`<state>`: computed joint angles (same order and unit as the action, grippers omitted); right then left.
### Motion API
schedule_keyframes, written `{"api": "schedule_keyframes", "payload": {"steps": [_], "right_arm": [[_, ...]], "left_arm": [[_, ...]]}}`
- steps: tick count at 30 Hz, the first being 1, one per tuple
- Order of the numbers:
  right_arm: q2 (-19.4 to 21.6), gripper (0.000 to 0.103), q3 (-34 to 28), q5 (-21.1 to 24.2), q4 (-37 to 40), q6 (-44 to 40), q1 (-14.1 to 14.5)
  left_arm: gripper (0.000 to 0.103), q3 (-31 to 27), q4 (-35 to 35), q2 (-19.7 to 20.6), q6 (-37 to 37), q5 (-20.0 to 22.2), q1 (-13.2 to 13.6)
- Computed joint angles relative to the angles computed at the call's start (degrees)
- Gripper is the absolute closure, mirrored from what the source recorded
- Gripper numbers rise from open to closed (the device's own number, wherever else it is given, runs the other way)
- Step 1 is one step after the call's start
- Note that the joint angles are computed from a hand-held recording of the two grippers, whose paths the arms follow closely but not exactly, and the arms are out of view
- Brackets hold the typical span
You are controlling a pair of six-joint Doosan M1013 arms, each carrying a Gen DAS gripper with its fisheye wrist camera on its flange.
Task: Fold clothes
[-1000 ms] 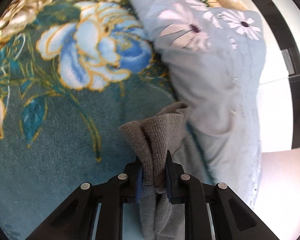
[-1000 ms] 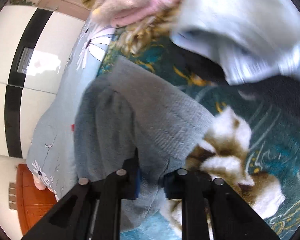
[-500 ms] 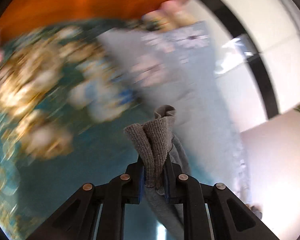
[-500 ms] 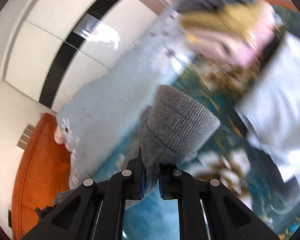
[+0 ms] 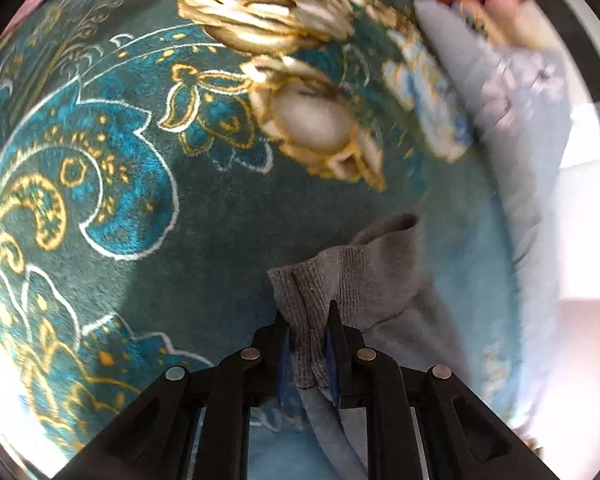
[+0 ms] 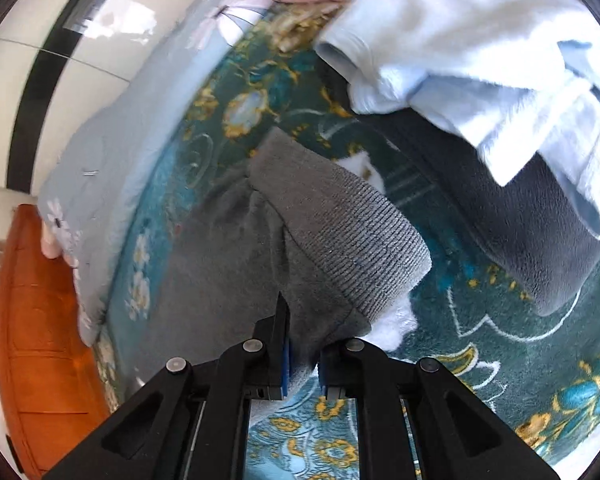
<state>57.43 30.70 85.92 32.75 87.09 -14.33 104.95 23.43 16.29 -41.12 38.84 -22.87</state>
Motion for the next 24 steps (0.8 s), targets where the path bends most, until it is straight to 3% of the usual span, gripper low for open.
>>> {"api": "schedule_keyframes", "payload": {"steps": [3,6,7,13,16,20,24], "right_arm": [[-1.1,0.092,1.8,-0.6,0.1,-0.1,-0.1],[-1.8,0.084,2.4,-0.3,-0.3,-1.1,-0.2],[-2.1,0.075,2.4,-0.3,-1.1,-1.4,-0.2],[-4.9,0.064,5.2,-1.9,-3.1,-4.1,-0.3],[-6.6,0.062,7.0,-3.4,-4.1,-6.6,-0.4],[-7.2,0.061,7.5,-3.3,-2.4,-9.0,-0.8],[-7.5,0.061,8.3,-2.9,-0.9,-9.0,-1.0]], "left_arm": [[0.087,-1.3,1.6,-0.2,-2.0,1.6,-0.2],[0.087,-5.2,1.6,0.0,7.2,6.6,-0.5],[0.087,-6.9,2.2,0.1,10.1,8.5,-0.7],[0.087,-15.3,8.1,1.2,18.3,17.4,-3.8],[0.087,-22.1,9.7,3.9,25.6,22.3,-5.3],[0.087,-32.2,9.1,9.5,36.3,23.4,-7.2],[0.087,-42.9,3.8,17.0,44.9,23.7,-8.0]]}}
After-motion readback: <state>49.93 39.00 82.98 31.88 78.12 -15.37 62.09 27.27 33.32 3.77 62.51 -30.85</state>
